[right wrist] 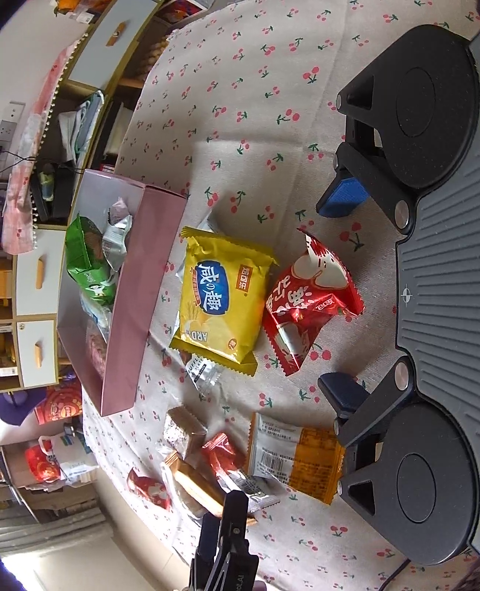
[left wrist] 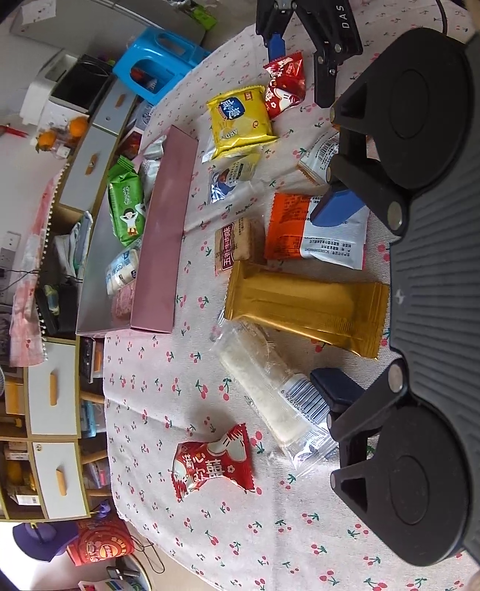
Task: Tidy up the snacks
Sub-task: 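Move the left gripper to the gold bar while the right approaches the red wrapper, then grasp the gold bar with the left gripper while the right grasps the red candy wrapper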
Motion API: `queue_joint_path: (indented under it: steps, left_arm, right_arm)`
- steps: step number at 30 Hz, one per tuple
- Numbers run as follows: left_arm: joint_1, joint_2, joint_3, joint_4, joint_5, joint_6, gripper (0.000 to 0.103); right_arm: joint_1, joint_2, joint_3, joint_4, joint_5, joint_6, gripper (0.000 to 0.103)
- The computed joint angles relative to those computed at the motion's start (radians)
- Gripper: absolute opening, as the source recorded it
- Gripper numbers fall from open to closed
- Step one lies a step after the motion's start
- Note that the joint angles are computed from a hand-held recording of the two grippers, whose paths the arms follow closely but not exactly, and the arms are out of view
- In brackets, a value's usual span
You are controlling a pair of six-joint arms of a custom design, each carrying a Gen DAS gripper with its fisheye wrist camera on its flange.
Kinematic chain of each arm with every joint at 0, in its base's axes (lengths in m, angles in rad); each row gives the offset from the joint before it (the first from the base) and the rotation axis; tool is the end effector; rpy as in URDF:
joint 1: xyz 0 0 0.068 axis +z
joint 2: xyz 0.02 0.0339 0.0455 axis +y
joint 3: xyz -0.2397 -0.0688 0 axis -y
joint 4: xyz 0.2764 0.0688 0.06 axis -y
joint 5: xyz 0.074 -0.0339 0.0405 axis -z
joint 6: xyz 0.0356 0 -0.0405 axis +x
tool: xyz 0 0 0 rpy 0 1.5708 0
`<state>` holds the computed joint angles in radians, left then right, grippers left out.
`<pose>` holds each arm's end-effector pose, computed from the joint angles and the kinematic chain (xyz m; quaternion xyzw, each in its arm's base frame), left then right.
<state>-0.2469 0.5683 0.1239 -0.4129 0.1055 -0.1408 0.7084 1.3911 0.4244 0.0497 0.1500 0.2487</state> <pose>0.1590 -0.0439 0.0951 0.0680 0.9334 -0.1157 0.3327 0.1933 0.1586 0.0693 -0.1917 0.9250 0.0845 0.3169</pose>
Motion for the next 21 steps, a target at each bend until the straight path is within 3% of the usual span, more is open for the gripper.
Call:
queue_joint_path:
  steps: [10, 15, 21]
  left_arm:
    - [0.059, 0.03, 0.021, 0.011, 0.047, -0.015, 0.059]
    - [0.075, 0.045, 0.033, 0.007, 0.048, -0.012, 0.044]
    - [0.089, 0.069, 0.046, 0.01, 0.069, -0.009, 0.034]
  right_arm:
    - [0.031, 0.035, 0.007, 0.059, 0.037, 0.002, 0.092]
    - [0.052, 0.046, 0.011, 0.084, 0.061, -0.001, 0.091]
    - [0.066, 0.032, 0.008, 0.1, 0.082, -0.002, 0.079]
